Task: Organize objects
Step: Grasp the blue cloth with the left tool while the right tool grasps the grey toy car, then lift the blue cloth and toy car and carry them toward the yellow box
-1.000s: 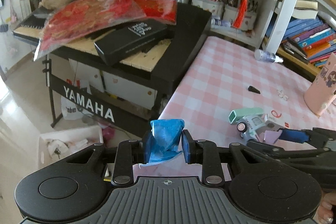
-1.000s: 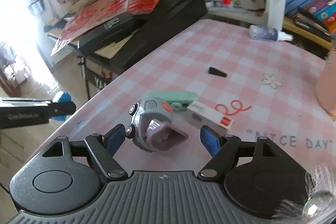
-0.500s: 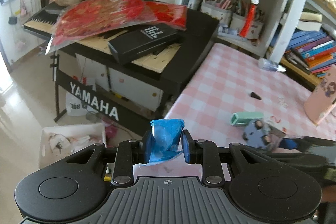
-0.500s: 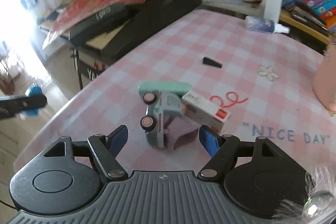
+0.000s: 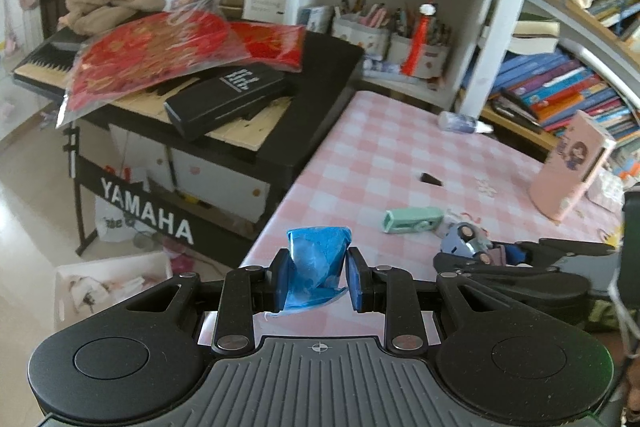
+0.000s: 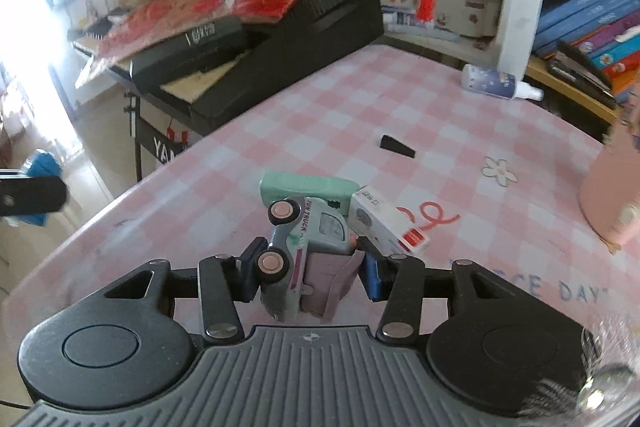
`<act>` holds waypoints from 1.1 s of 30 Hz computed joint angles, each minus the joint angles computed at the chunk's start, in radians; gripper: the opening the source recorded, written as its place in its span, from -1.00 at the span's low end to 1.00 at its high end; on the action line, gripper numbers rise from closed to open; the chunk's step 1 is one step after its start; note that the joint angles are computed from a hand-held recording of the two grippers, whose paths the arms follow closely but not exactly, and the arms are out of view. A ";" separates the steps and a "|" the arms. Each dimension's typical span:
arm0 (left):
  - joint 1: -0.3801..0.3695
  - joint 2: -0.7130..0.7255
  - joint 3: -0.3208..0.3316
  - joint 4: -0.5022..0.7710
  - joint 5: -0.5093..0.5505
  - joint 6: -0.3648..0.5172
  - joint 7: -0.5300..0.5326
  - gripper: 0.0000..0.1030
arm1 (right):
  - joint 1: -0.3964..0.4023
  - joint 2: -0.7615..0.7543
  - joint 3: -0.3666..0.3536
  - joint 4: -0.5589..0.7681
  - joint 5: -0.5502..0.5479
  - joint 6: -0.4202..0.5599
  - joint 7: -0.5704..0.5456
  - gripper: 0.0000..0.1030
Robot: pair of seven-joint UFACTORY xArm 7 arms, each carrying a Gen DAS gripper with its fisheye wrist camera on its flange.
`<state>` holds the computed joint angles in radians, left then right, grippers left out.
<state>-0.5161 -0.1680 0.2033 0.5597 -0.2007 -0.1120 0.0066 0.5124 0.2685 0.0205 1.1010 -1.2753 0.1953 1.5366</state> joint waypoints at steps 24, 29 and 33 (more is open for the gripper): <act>-0.457 -0.397 0.389 -0.218 -0.058 0.080 0.381 -0.47 | -0.075 -0.531 0.381 -0.387 0.306 0.435 0.214 -0.13; -0.390 -0.489 0.325 -0.275 -0.093 0.142 0.441 -0.47 | -0.045 -0.559 0.444 -0.394 0.354 0.520 0.260 -0.13; -0.343 -0.561 0.278 -0.316 -0.120 0.195 0.490 -0.47 | -0.013 -0.583 0.481 -0.405 0.399 0.580 0.305 -0.13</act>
